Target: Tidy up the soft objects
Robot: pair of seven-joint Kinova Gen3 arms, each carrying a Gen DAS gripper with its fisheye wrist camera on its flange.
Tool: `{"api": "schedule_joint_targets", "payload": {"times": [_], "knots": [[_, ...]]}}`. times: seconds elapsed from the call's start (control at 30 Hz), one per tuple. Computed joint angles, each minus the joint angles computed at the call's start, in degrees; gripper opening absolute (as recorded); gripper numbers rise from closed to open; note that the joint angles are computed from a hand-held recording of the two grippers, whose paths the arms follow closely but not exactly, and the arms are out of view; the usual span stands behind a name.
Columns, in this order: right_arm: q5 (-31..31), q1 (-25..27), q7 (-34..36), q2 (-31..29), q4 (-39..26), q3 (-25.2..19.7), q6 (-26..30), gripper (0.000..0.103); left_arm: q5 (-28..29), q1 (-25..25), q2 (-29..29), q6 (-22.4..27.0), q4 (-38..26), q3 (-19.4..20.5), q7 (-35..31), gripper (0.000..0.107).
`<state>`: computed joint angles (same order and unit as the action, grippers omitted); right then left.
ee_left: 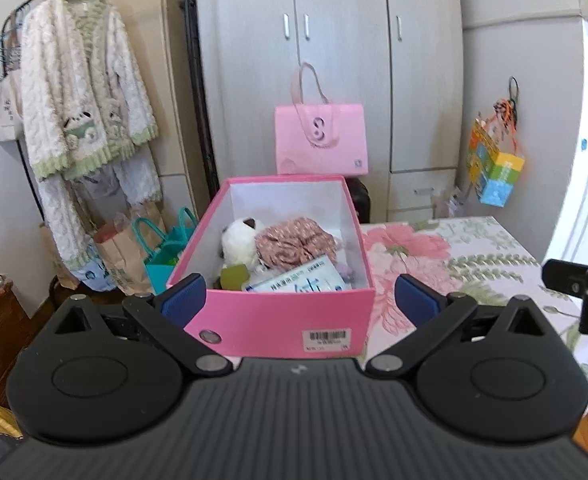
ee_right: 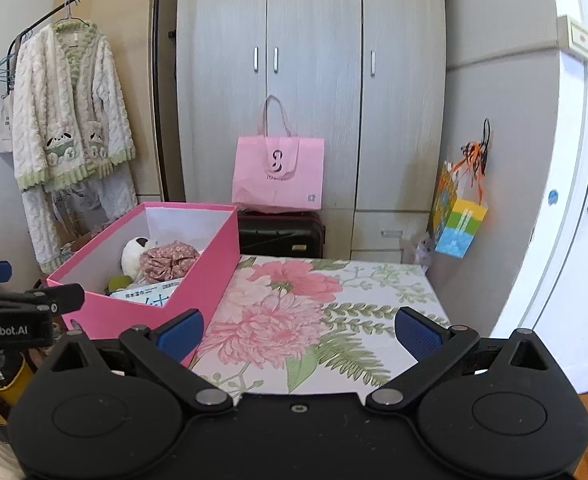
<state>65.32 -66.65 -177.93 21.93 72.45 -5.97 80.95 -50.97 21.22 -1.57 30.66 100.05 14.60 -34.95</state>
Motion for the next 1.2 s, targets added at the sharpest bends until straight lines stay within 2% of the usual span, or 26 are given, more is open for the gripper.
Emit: {"api": "schedule_joint_targets", "payload": {"times": [0.1, 0.5, 0.7, 0.87, 1.2], "knots": [[0.51, -0.47, 0.35, 0.69, -0.45, 0.34, 1.15, 0.103, -2.7, 0.07, 0.06, -0.26, 0.59, 0.23, 2.62, 0.102], [1.34, -1.62, -0.37, 0.88, -0.08, 0.39, 2.33, 0.103, -0.66, -0.83, -1.06, -2.34, 1.96, 0.12, 0.65, 0.102], [1.51, -1.83, -1.44, 0.63, -0.13, 0.2, 3.11, 0.103, -1.75, -1.99, -1.74, -3.75, 2.89, 0.87, 1.12, 0.102], [1.48, -1.9, -1.27, 1.02, -0.63, 0.28, 3.67, 0.103, 0.95, -2.79, -2.09, -4.6, 3.0, 1.08, -1.54, 0.102], [0.44, -1.31, -1.39, 1.26, -1.15, 0.57, 3.54, 0.103, 0.62, -3.43, -2.08, -3.9, 2.97, 1.79, -1.06, 0.103]]}}
